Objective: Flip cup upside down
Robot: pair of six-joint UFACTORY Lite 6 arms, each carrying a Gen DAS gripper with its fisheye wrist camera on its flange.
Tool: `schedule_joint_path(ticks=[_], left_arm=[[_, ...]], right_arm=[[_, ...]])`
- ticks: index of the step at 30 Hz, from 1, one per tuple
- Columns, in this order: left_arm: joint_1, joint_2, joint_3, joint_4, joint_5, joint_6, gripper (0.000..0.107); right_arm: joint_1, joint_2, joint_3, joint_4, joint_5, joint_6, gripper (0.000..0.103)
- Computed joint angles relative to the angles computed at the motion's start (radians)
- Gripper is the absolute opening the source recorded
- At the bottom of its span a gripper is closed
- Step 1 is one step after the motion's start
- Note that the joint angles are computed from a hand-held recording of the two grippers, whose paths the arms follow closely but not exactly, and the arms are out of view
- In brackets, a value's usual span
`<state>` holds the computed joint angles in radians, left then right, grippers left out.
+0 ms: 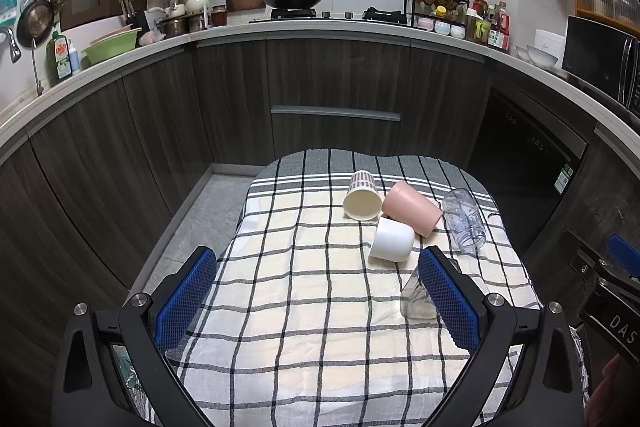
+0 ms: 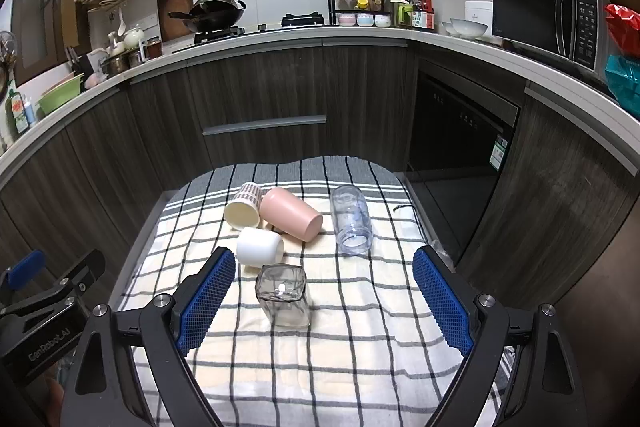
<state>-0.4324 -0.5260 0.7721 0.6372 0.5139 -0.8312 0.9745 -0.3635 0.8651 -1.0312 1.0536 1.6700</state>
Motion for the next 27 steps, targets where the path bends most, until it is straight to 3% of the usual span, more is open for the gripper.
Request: schedule_joint_path(ticks=[27], left_arm=[[0.007, 0.015, 0.004, -0.033, -0.012, 0.028, 0.103]], right_arm=[[-0.001, -0.003, -0.021, 0.0, -0.005, 0.014, 0.09]])
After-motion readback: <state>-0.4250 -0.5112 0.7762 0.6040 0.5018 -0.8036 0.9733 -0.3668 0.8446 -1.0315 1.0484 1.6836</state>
